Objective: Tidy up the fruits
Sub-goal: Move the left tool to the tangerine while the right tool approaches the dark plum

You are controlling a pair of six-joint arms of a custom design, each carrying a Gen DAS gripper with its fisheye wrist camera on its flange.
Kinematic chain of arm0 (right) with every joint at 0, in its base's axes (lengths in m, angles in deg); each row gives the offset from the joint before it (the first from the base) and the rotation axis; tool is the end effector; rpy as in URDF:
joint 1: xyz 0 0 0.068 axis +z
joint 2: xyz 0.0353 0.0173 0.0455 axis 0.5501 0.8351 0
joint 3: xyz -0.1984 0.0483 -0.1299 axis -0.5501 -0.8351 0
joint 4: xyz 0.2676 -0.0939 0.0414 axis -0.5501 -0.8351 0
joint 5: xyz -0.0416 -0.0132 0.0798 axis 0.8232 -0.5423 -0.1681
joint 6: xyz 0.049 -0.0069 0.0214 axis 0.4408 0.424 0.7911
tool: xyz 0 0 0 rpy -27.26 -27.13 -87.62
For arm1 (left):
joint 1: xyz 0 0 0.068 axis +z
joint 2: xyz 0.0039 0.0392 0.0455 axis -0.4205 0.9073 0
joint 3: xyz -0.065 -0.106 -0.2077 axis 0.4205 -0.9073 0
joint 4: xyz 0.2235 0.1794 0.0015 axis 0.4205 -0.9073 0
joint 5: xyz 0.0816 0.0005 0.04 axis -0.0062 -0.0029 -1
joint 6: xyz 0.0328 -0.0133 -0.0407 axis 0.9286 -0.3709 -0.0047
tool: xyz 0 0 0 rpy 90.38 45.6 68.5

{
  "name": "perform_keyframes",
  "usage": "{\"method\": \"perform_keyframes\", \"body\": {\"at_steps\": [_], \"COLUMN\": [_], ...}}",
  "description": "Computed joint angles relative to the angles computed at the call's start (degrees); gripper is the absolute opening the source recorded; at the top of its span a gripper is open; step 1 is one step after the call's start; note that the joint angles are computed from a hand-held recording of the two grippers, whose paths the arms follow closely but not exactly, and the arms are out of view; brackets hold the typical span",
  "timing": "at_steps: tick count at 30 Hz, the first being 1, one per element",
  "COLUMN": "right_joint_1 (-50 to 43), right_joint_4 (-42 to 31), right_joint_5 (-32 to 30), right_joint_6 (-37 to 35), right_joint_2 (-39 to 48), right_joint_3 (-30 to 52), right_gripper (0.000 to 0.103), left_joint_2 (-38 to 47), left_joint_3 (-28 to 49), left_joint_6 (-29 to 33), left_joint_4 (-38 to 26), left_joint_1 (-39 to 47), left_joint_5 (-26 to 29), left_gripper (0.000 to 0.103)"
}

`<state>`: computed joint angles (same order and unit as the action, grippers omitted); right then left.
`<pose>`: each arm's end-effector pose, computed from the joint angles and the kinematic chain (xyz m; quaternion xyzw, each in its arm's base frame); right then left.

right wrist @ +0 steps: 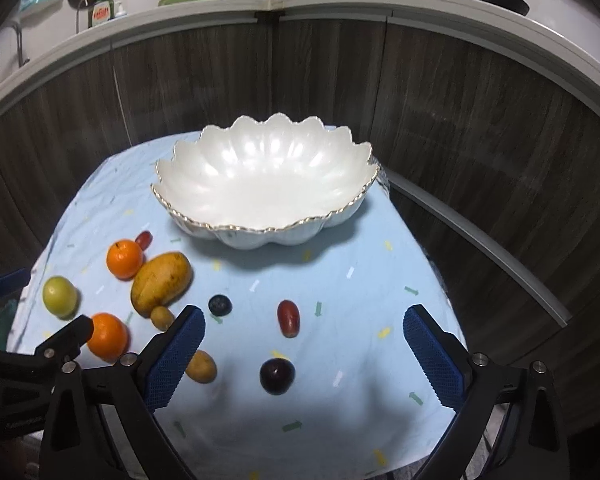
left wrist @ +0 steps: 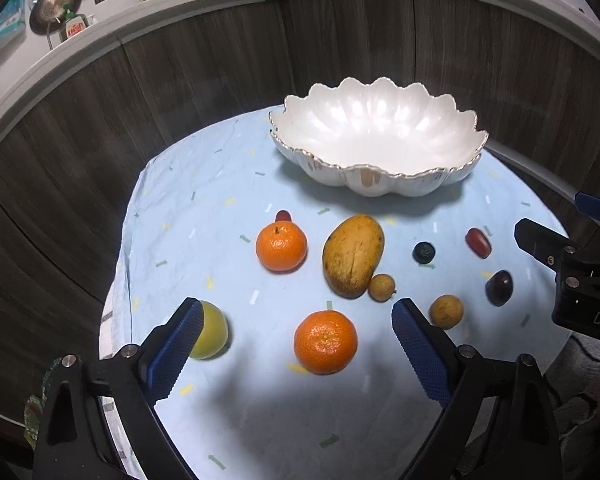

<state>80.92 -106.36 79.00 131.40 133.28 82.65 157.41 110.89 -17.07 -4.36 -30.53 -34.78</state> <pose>0.2114 0.1954 0.0585 0.1998 0.9053 -0.1022 0.3608 0.2942 -0.0365 0.0593 0.3015 0.8893 -0.0329 0.3423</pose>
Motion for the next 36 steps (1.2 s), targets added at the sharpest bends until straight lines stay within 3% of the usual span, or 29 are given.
{"method": "perform_keyframes", "body": {"at_steps": [6,11,22,34,36], "right_joint_1": [-1.07,-2.08,-4.07,-4.51,-4.94], "right_joint_4": [4.27,7.12,12.02,13.52,14.15], "right_joint_5": [-2.81,-5.21,-10.83,-14.42,-15.51], "right_joint_6": [-2.28,-2.94,-5.01,-5.04,-5.15], "right_joint_2": [2.73,4.98,9.02,10.92,11.23], "right_joint_3": [-0.49,-0.72,-0.58,-0.41,-0.58], "right_gripper": [0.086,0.083,0.060,0.042,0.036], "left_joint_2": [3.87,7.16,14.15,16.65,16.94], "left_joint_3": [0.36,1.31,5.40,6.70,6.80], "left_joint_6": [0.49,0.60,0.66,0.38,0.41], "left_joint_4": [3.20,5.03,4.13,3.75,3.70], "left_joint_1": [-0.11,-0.77,-1.44,-1.10,-1.33], "left_joint_5": [-0.13,-0.85,-0.92,0.03,0.00], "left_gripper": [0.096,0.093,0.077,0.063,0.061]}}
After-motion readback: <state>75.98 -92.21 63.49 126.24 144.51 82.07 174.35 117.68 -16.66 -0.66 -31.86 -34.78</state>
